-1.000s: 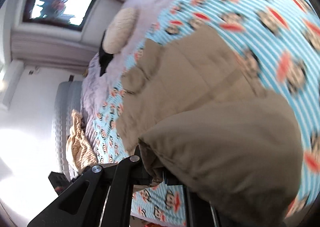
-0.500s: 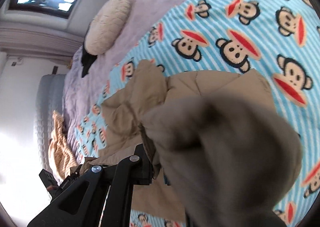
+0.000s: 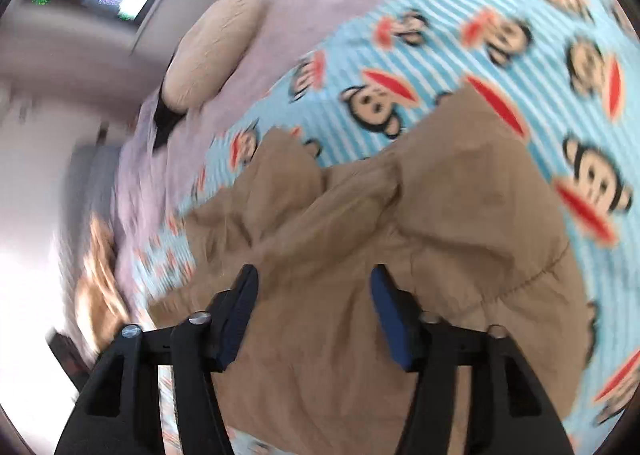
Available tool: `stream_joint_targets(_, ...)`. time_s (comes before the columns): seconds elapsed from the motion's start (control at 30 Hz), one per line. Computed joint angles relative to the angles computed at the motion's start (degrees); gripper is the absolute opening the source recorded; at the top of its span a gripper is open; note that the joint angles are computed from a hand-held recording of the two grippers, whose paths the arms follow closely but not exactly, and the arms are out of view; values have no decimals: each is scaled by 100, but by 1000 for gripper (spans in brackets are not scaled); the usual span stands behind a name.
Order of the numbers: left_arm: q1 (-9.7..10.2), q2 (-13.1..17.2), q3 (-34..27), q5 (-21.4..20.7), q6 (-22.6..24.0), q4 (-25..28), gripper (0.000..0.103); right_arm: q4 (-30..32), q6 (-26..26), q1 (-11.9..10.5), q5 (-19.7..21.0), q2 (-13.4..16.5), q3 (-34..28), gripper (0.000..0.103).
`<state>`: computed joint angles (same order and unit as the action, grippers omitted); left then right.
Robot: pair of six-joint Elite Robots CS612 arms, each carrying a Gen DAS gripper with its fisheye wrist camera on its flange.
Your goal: Fold large clothes
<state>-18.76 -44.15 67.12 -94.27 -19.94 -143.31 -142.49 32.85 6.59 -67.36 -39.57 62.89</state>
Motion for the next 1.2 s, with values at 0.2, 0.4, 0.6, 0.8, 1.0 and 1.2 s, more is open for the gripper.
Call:
stream_joint_targets(0.2,-298,577,-487,628,459,407,54,1059,-1528,215,-970,380,-703,22)
stream_joint_targets(0.4,-229,1168,-1165,810,-77,391,54,831,-1336,168,-1361,893,-1201,16)
stream_joint_targets(0.6,-208,1409,-1523,813,25,452,54,877,-1288,171,-1409,1189,-1594,14)
stream_joint_targets(0.8,-128,1009,-977,1527,158,31,54,788,-1393,129,-1678,815,-1210,16)
stream_joint_targets(1.0,175,1160,-1028,1419,-605,595,69,724,-846,-85,-1896,577,-631,14)
stream_joint_targets(1.2,198,1308,-1264,1368,-981,874,71,927,-466,-86,-1854,844,-972,14)
